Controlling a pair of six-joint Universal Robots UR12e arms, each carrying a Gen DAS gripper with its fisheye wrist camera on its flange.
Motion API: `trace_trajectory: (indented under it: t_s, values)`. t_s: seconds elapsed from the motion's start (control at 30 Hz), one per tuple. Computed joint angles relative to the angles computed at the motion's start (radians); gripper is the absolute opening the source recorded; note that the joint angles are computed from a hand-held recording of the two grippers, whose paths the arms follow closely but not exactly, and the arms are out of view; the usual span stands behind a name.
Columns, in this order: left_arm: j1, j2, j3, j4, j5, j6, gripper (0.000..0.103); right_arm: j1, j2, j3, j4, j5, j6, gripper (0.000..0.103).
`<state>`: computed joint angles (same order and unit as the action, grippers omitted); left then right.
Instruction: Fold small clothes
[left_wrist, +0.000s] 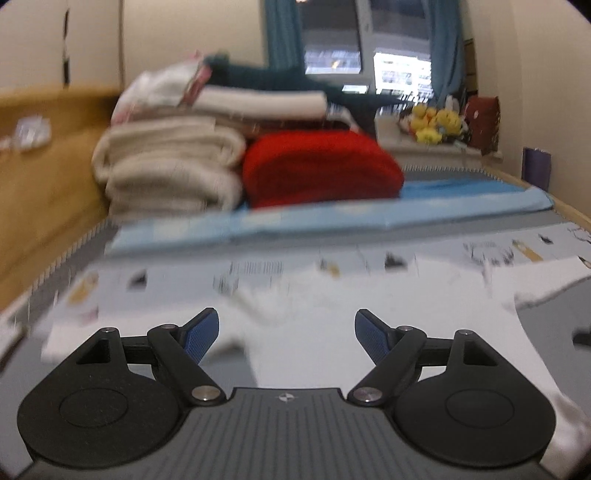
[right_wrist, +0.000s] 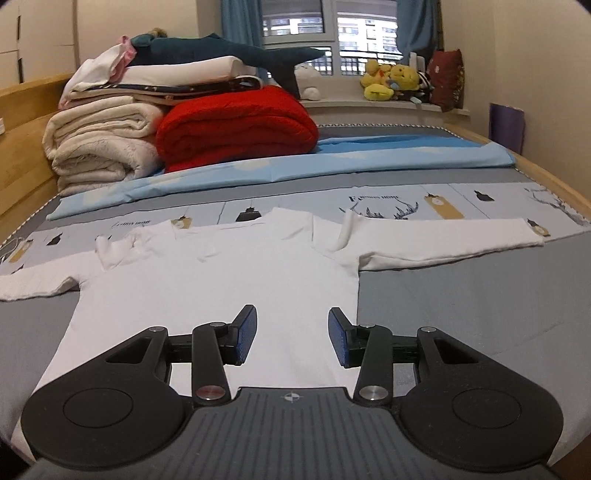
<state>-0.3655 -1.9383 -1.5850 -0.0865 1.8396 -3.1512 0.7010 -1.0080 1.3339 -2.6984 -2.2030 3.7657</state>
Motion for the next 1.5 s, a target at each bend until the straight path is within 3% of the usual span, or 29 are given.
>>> trace_trajectory:
  t_s: [0.1, 0.27, 0.33, 0.43, 0.47, 0.53, 0.67, 0.83, 0.97, 1.1, 1.13, 1.23, 1.33, 1.5]
  values:
    - [0.004, -0.065, 0.100, 0.001, -0.025, 0.066, 0.085, -0.005, 0.003, -0.004, 0.009, 0.006, 0.032, 0.044]
    - [0.024, -0.137, 0.192, -0.034, -0.084, 0.109, 0.085, -0.006, 0.015, -0.021, 0.034, -0.003, 0.038, 0.044]
    - [0.041, -0.148, 0.186, -0.031, -0.114, 0.089, 0.083, -0.004, 0.022, -0.035, 0.056, -0.013, 0.037, 0.044]
    - [0.057, -0.157, 0.229, -0.214, -0.136, -0.018, 0.070, -0.001, 0.037, -0.065, 0.073, -0.032, 0.003, 0.044]
    - [0.063, -0.161, 0.245, -0.240, -0.157, -0.055, 0.070, 0.001, 0.044, -0.082, 0.093, -0.044, -0.014, 0.044]
    - [0.072, -0.173, 0.265, -0.233, -0.183, -0.067, 0.070, 0.001, 0.059, -0.122, 0.131, -0.065, -0.039, 0.044]
    - [0.070, -0.198, 0.280, -0.186, -0.143, 0.009, 0.068, -0.009, 0.105, -0.239, 0.151, -0.059, -0.076, 0.044]
    - [0.084, -0.197, 0.278, -0.260, -0.123, -0.132, 0.056, -0.021, 0.220, -0.452, 0.094, -0.024, -0.172, 0.044]
    - [0.086, -0.198, 0.273, -0.253, -0.084, -0.167, 0.041, -0.024, 0.314, -0.595, 0.090, 0.010, -0.245, 0.044]
    - [0.096, -0.199, 0.273, -0.273, -0.079, -0.217, 0.029, -0.024, 0.343, -0.599, 0.017, 0.048, -0.273, 0.042]
    - [0.098, -0.201, 0.277, -0.282, -0.075, -0.230, 0.027, -0.022, 0.344, -0.586, 0.014, 0.051, -0.264, 0.037]
    - [0.107, -0.210, 0.298, -0.322, -0.082, -0.271, 0.026, -0.031, 0.355, -0.618, 0.140, 0.110, -0.175, 0.027]
    - [0.114, -0.219, 0.317, -0.330, -0.090, -0.263, 0.026, -0.042, 0.377, -0.658, 0.133, 0.186, -0.165, 0.024]
    - [0.135, -0.231, 0.324, -0.356, -0.105, -0.270, 0.026, -0.048, 0.401, -0.690, 0.116, 0.170, -0.180, 0.017]
